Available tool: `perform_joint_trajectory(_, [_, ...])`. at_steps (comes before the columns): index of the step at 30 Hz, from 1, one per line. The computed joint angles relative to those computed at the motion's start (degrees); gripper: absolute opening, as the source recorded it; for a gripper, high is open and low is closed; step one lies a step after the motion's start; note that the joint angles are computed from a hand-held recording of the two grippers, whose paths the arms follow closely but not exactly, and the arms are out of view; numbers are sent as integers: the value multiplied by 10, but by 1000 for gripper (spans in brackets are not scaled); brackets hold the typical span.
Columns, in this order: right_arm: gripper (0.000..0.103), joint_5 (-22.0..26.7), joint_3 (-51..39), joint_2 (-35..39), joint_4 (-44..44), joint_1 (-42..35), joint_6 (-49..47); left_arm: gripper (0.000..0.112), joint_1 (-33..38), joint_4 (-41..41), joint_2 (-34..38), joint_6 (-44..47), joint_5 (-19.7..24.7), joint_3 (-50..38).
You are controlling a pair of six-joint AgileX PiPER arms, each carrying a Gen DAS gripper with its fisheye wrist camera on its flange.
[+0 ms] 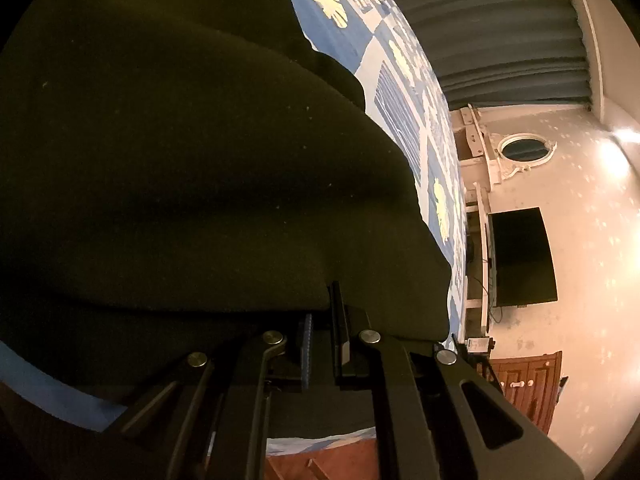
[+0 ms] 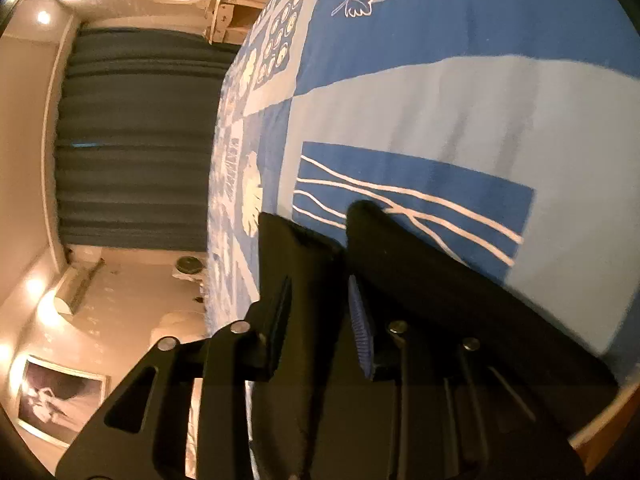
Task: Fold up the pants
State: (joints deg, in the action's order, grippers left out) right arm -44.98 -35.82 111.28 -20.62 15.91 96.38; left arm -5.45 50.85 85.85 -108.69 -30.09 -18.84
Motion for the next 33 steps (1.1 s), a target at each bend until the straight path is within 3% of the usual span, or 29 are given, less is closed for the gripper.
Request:
perform_joint_trajectory(5, [36,55,-34,-6,9,14,-17,7,2,3,3,-3,-3,-1])
perform_joint_trajectory(8, [8,70,-49,-1,-29,10,-5,7,2,-3,6,4,-6,1])
perform_joint_trajectory(13, [7,53,-23,-27,-17,9,-28,7,7,8,8,4,-12,-1])
perform_joint_trajectory(19, [7,44,37,-132,-58,-10,-48,7,-13,42,-37,-29,26,-2])
perform_joint_trajectory(26, [6,26,161,-246,-129,-63,-33,8,-26,108,-83,-86,14,27])
perform_joint_trajectory(29, [6,19,199,-249,-116,-62,-44,8,-43,100,-91,-83,22,39])
perform_joint_trajectory(33, [6,-64,250,-188,-105,-83,-57,8,-57,76,-90,-53,31,50])
